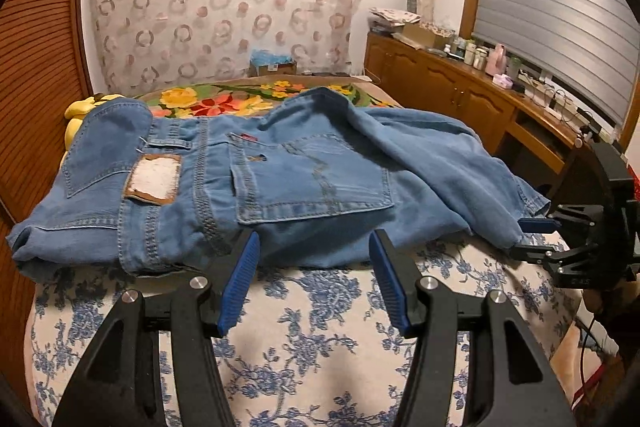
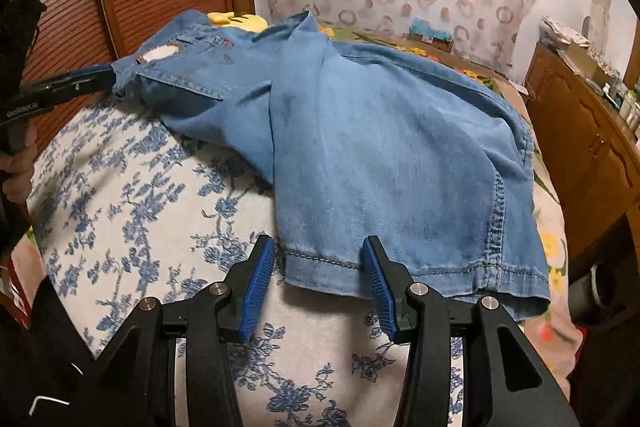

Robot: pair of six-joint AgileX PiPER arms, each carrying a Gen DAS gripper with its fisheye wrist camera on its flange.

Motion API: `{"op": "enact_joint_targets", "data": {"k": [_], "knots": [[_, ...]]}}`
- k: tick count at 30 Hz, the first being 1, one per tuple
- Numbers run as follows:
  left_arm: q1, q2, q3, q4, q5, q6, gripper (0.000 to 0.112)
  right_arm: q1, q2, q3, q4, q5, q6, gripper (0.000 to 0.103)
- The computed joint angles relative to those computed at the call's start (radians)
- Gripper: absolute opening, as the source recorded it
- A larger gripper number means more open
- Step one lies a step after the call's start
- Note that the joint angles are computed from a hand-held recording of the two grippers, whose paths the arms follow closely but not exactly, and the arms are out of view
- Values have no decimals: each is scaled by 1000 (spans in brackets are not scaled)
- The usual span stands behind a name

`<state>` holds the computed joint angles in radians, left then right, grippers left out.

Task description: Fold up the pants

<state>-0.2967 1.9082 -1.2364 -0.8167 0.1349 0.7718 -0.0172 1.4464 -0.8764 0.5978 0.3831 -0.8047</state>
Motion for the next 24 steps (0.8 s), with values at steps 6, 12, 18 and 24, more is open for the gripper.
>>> {"op": "enact_joint_targets", "data": {"k": [6,12,18,24], "knots": [[-16,9,-6,2,3,-6,58,9,43,-14,-103,-47,76,26],[-26,18,-18,19,-2,-25,58,-36,-5,-29,-20,-63,-26,9],[-16,49,-65,-2,15,-12,58,-89,-18,-148,8,-59,-76,8],[-4,85,-130,74,41,-91,58,-98,96,-313,-179,-89,93,8]]}}
